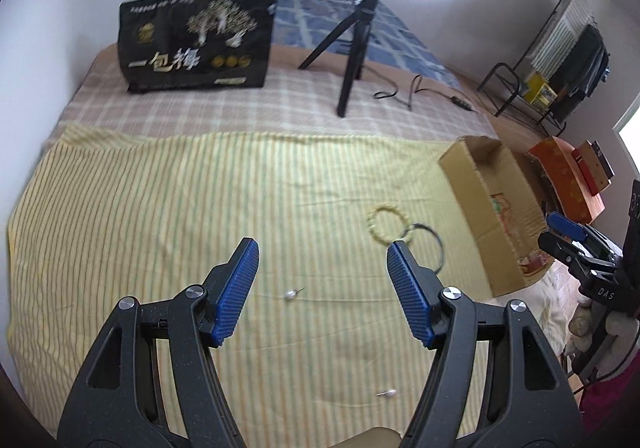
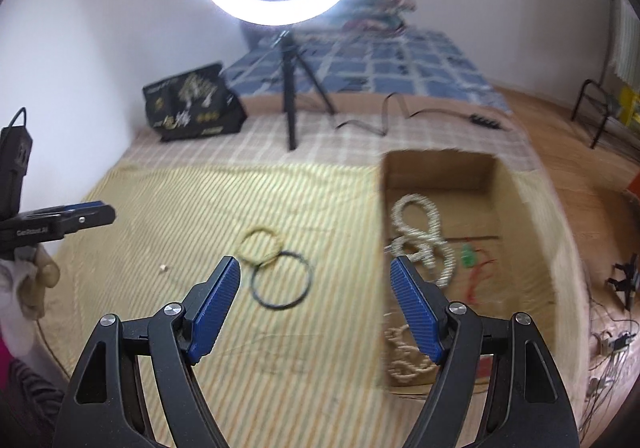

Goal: Organize jewelry
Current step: 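Move the left tool to the pearl earring while the right tool approaches the black bangle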

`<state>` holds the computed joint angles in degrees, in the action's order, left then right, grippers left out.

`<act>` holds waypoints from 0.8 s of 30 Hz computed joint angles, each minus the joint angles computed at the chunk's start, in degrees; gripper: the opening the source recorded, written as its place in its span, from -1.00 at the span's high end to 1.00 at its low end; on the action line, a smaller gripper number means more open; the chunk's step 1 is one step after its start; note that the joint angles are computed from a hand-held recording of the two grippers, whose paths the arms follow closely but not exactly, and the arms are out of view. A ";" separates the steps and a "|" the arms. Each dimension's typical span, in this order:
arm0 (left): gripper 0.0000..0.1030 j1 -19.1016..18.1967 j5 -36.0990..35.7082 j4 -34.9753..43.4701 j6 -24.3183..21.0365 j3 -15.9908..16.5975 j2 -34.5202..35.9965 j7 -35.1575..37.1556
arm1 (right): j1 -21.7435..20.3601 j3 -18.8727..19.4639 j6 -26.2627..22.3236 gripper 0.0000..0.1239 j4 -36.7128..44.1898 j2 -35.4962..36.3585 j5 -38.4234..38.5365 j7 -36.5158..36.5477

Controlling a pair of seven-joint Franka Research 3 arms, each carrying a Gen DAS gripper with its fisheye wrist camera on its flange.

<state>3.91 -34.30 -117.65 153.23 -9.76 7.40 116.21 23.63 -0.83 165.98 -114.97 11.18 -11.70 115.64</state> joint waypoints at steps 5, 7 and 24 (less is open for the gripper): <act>-0.07 0.50 3.30 0.39 -2.78 0.44 1.71 -1.56 | -1.23 2.95 -3.57 -0.25 4.64 4.05 7.56 -5.32; -0.01 0.72 3.75 0.13 -3.09 0.21 1.92 -1.26 | -1.51 3.69 -4.83 -0.25 6.32 5.64 10.61 -7.25; 0.46 2.06 7.58 4.05 -9.36 -1.19 7.77 -3.30 | -1.00 2.93 -15.28 0.39 14.20 13.47 19.61 -7.56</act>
<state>5.97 -26.72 -113.60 143.86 -10.95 15.17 112.91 22.63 2.10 150.70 -100.77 24.65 7.91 108.08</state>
